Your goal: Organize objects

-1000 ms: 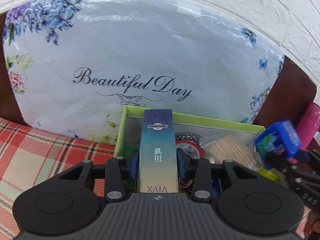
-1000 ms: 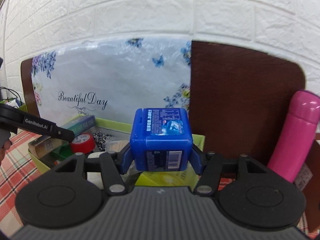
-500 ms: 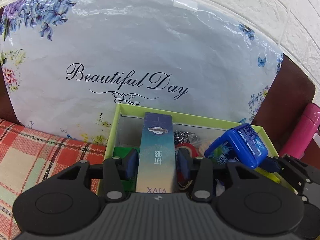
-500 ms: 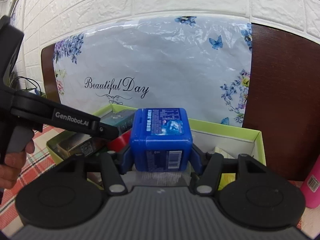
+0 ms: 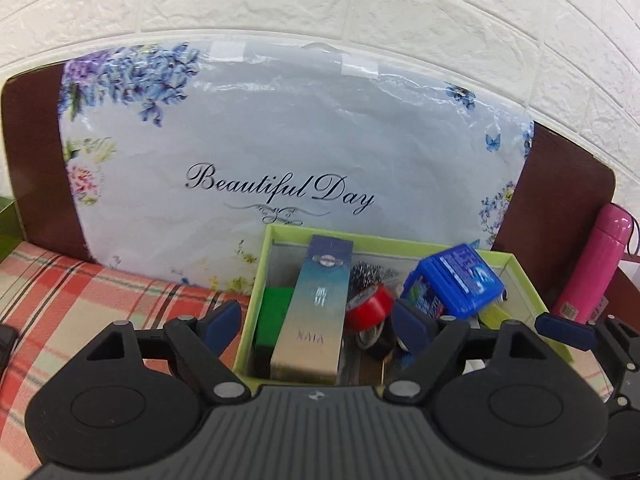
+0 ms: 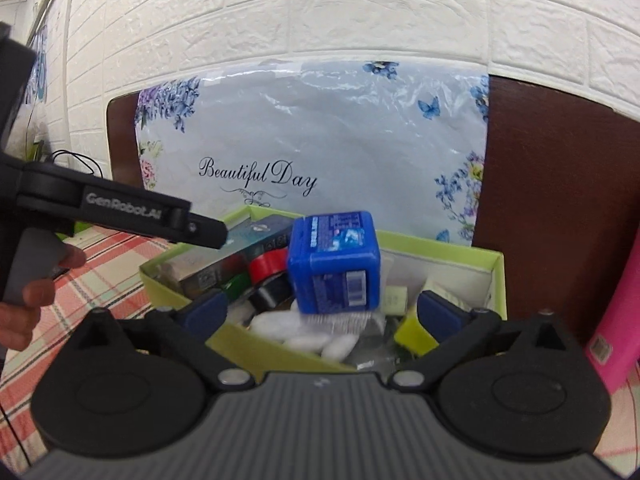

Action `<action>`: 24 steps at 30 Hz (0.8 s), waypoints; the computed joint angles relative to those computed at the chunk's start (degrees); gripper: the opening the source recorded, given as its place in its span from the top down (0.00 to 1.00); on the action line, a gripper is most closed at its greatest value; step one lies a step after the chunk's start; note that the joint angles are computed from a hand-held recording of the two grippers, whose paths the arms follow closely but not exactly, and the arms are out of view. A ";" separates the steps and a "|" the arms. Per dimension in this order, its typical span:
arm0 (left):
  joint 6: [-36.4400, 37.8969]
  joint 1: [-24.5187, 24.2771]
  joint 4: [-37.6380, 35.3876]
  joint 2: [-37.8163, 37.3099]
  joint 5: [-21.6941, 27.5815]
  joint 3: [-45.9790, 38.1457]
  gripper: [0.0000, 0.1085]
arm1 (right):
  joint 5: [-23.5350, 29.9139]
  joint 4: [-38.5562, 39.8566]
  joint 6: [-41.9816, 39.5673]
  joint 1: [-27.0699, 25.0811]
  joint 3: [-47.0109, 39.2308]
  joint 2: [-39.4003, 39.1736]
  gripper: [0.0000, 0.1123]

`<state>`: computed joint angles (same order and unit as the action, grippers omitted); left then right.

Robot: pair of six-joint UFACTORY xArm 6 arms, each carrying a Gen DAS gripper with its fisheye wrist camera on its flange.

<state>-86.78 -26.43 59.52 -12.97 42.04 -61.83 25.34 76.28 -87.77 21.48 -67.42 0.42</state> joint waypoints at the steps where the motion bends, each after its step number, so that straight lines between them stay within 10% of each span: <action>1: -0.73 -0.94 -0.17 -0.71 1.07 0.47 0.21 | -0.24 -1.45 1.64 -0.11 1.30 -1.24 0.08; 24: -12.05 -29.31 -1.80 -5.56 31.11 3.14 0.21 | -2.32 -17.09 19.83 -6.38 31.82 -35.50 0.08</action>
<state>-98.83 -55.74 57.73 -18.53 73.15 -58.69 23.02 59.19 -67.93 15.10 -35.60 -35.08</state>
